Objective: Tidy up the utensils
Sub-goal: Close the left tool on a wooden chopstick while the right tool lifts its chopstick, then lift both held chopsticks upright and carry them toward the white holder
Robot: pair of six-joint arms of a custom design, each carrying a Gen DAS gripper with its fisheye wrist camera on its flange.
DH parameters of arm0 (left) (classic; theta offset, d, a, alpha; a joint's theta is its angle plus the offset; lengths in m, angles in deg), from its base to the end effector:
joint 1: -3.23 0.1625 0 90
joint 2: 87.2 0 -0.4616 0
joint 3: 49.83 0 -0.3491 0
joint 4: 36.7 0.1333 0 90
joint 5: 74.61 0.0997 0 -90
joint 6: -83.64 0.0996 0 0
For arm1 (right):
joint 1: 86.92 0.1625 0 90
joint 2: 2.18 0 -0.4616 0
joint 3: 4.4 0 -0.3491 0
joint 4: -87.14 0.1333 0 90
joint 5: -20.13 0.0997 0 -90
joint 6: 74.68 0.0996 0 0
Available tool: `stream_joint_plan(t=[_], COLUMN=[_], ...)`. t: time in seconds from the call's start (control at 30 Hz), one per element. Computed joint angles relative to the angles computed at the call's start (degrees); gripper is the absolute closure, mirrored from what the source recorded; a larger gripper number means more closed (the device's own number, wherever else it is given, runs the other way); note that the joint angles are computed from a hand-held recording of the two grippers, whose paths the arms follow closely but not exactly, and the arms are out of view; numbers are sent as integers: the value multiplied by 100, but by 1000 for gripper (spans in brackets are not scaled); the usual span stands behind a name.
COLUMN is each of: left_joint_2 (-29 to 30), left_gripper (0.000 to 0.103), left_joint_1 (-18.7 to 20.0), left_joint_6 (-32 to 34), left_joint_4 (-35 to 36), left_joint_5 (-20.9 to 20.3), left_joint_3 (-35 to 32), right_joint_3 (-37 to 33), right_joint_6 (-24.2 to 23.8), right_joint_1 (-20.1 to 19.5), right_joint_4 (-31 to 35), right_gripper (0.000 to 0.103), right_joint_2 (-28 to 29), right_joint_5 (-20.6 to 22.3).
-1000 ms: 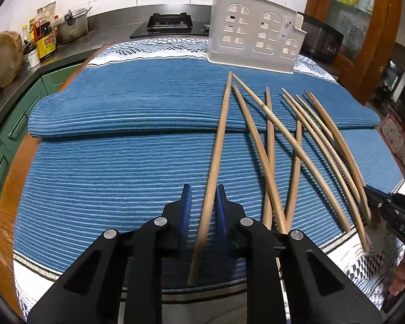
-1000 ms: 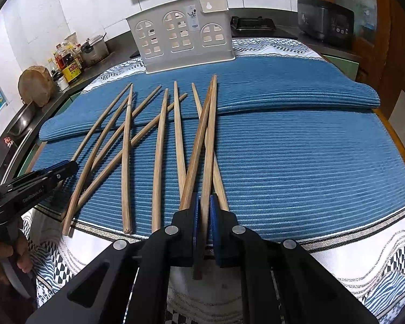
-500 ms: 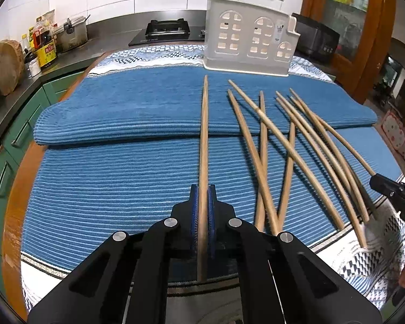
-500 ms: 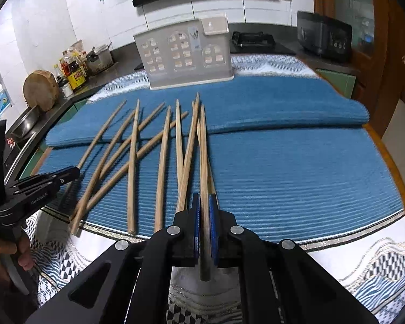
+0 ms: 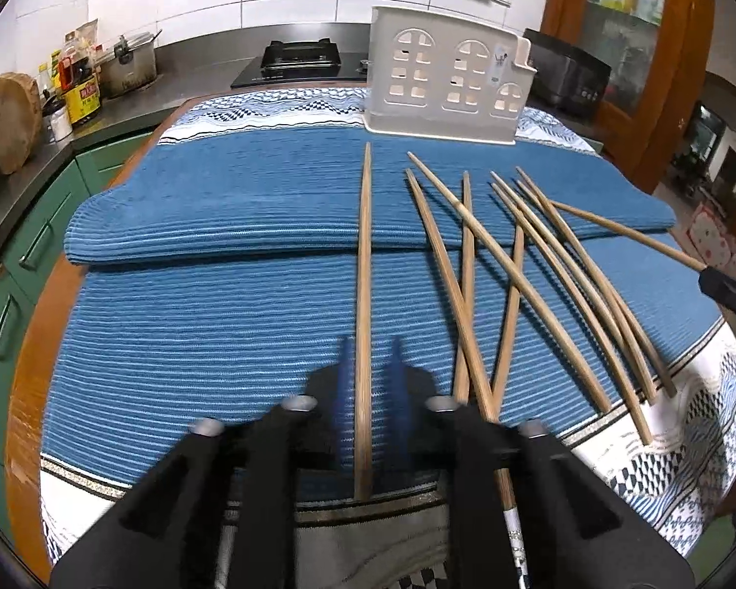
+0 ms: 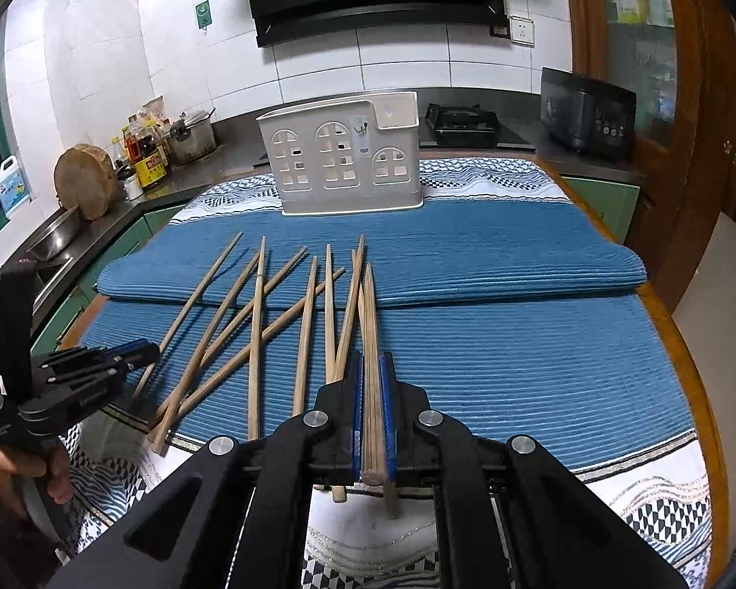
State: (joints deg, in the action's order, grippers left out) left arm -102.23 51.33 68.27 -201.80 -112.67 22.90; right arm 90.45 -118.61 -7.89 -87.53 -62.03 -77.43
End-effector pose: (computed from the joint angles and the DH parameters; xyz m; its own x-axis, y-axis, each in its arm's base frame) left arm -0.3405 -0.6965 -0.0417 -0.7630 0.0397 -0.6452 0.4512 0.7475 -0.4875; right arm -0.0071 -0.6685 0.3735 -0.7726 -0.2340 0.5902 -0.5732 0.6568 -0.4899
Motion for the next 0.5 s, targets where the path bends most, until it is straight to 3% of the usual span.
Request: stream_joint_plan(t=[0.27, 0.37, 0.5], left_joint_2=[7, 9, 9], left_gripper=[81, 94, 98], left_joint_1=[111, 118, 112], left_joint_6=[-187, -272, -322], left_joint_4=[469, 556, 677], left_joint_5=[-178, -120, -44], left_joint_3=[-133, -168, -217], right_joint_3=[1, -27, -41], right_joint_6=[-103, -147, -230], right_joint_1=[38, 56, 78], right_joint_4=[-61, -63, -87], right_gripper=[96, 96, 96], right_joint_2=[-24, -18, -25], right_joint_5=[66, 85, 100])
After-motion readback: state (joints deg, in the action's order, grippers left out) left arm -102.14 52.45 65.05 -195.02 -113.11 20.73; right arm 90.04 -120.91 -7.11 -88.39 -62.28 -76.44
